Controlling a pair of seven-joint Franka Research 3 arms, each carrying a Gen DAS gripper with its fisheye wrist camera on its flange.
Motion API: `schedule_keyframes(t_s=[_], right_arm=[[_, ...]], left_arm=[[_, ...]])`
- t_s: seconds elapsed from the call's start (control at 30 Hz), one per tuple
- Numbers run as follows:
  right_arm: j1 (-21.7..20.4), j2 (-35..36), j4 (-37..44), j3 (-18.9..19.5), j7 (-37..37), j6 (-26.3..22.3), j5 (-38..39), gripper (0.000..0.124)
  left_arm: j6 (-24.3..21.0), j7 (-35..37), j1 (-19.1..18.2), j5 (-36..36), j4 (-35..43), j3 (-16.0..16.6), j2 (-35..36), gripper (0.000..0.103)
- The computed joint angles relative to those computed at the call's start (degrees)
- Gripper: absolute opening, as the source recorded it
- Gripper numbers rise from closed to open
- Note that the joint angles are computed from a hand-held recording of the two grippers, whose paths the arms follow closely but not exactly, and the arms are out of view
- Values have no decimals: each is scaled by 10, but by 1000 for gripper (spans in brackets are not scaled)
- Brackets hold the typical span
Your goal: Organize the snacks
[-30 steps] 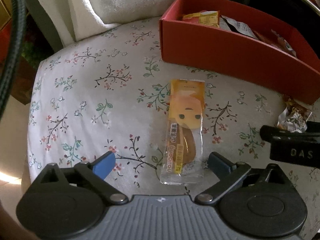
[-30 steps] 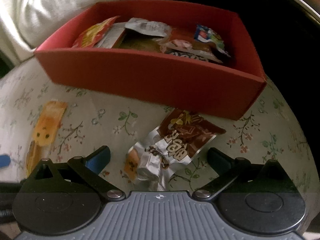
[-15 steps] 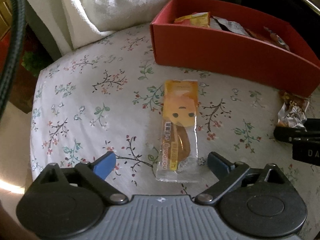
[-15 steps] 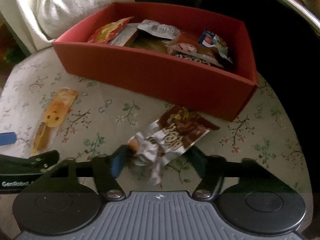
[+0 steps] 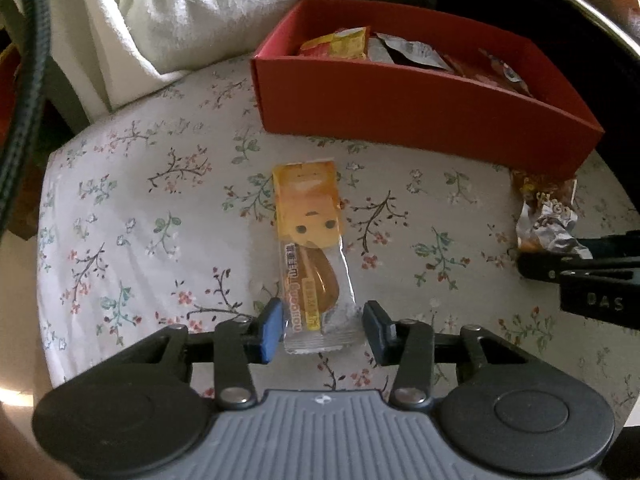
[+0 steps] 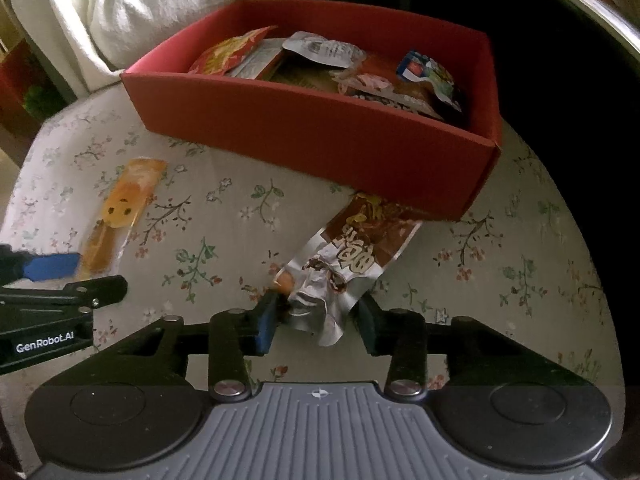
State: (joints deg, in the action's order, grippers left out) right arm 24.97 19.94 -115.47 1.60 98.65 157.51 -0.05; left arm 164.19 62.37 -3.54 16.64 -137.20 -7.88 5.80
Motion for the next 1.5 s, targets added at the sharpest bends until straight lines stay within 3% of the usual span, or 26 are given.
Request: schedule_keyframes(t_s=[0.2,0.4,0.5,0.57,0.6,0.63,0.7,0.8,0.9,0.97,1.03,1.13,1.23,1.3,1.33,1.5], right_arm=[[-7,-22,-27,7,-5,1,19,42],[-23,-58,-70,20,-36,-7,39,42],[-35,-75,-91,31,-65,-16,67,44],[-33,-84,-103,29,-67,-13,63,53],[-32,-84,-104,26,-61,-18,60,69],[-34,-84,-105,25,-56,-18,64,76],[-39,-87,-110,25,-47,-1,82,77],[-62,-88,-113,41,-67,29,162,93],[-69,-75,-97,41,-66,24,194,93],[-58,-67,-92,31,-37,16,179,93],[-49,-61,-92,26,-13,15,165,99],[-19,-59,-104,4,49,42,101,103],[30,-51,-106,-41,153,59,-10,103],[57,-42,-90,-64,206,30,-87,103],[66,-36,-75,-68,219,5,-121,103],[38,-37,-66,-40,232,-18,-135,99]], left_arm=[[-4,13,3,-25,-25,-4,-22,37],[-5,70,-1,-102,-72,-8,-64,37],[-11,65,-4,-92,-82,-5,-74,40],[-19,24,-1,-48,-78,-4,-73,43],[-19,-1,2,-21,-75,-3,-71,46],[-21,-22,3,-1,-71,-2,-69,49],[-22,-49,5,21,-61,0,-62,60],[-23,-74,5,39,-43,1,-46,65],[-37,-60,1,25,-25,-2,-26,68],[-37,-92,-5,64,-20,3,-21,72],[-31,-80,-3,49,-20,1,-18,74],[-24,-107,-6,74,-25,6,-17,86],[-20,-102,-4,70,-28,5,-17,89],[-20,-128,-7,94,-30,9,-16,99],[-16,-143,-8,105,-34,11,-17,99],[-15,-104,-1,73,-35,4,-19,99]])
